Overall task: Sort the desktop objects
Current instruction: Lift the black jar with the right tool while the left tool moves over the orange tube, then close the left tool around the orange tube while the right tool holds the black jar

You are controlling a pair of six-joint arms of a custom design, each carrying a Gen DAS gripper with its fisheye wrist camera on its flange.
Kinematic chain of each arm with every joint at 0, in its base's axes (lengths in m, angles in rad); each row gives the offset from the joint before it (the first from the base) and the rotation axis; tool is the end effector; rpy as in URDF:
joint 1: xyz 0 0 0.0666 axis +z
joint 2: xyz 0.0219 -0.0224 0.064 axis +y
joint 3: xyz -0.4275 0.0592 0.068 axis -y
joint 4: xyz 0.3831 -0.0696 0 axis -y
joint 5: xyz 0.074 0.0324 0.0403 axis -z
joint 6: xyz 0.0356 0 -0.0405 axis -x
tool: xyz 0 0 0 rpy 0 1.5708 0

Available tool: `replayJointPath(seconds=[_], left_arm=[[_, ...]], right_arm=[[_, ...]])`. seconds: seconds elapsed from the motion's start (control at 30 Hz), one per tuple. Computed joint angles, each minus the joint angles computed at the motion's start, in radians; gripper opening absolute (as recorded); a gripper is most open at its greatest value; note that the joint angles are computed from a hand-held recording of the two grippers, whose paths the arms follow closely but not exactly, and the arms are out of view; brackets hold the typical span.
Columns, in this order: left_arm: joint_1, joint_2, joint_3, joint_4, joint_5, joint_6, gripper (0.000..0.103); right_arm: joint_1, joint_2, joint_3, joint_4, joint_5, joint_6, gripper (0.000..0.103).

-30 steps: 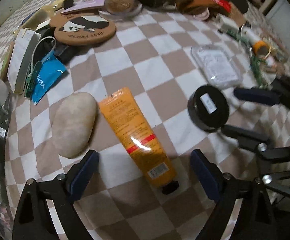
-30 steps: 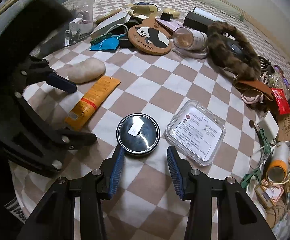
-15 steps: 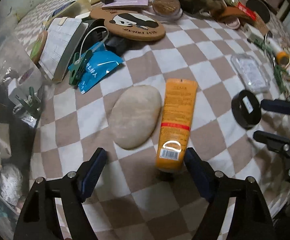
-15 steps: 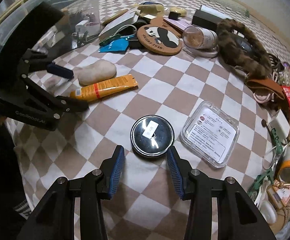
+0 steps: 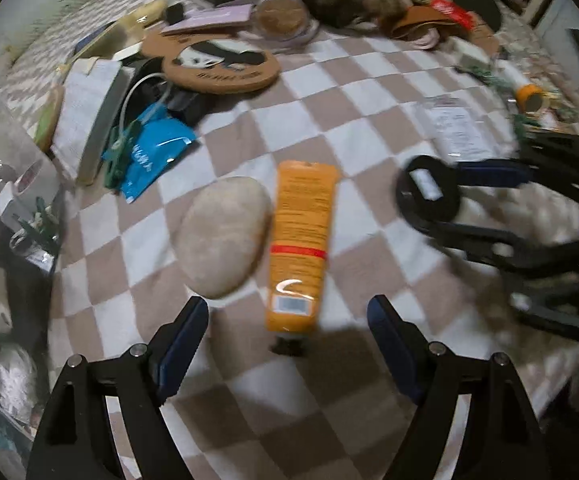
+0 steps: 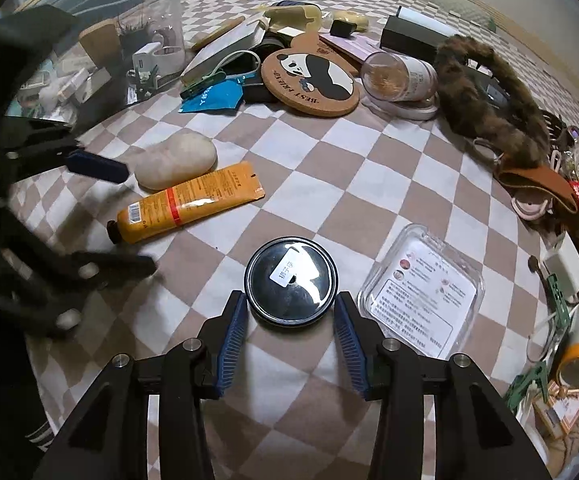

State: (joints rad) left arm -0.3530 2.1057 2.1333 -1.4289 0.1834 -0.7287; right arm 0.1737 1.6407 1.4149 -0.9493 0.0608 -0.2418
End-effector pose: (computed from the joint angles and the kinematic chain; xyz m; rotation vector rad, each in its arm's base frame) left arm 0.6540 -0.2483 0.3668 1.5299 2.5029 -0.2185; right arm 0.5274 0.0899 0.3654 0.1101 2.7398 0.0318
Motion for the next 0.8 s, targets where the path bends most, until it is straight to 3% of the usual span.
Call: replayJointPath(seconds=[0.13,0.27,0.33,0.43,0.67,0.8], left_arm=[[-0.006,0.044,0.057,-0.044,-0.01,-0.006,0.081],[-0.032,0.045,0.037,0.027,-0.062,0.01,0.082],[-0.035,0.064,0.067,0.029,-0.066,0.024,0.082],[-0.034,0.097,0.126,0.002,-0.053,0.043,0.082],[-0.012,0.106,0.173,-0.117,0.018,-0.054,0.077],[-0.008,0.153,0.258,-0.159,0.049,-0.049,0.077]], right_arm=[[-0.007,0.01,-0.004,0.0,-0.022,-0.003,0.047],[-0.007,0.011,-0.014,0.019,-0.023,0.008,0.047],[-0.011,0.008,-0.021,0.034,-0.032,0.007,0.047],[-0.018,0.006,-0.029,0.056,-0.044,0.0,0.047],[-0.028,0.013,-0.026,0.069,-0.057,0.006,0.047],[-0.029,0.013,-0.026,0.072,-0.058,0.007,0.047]])
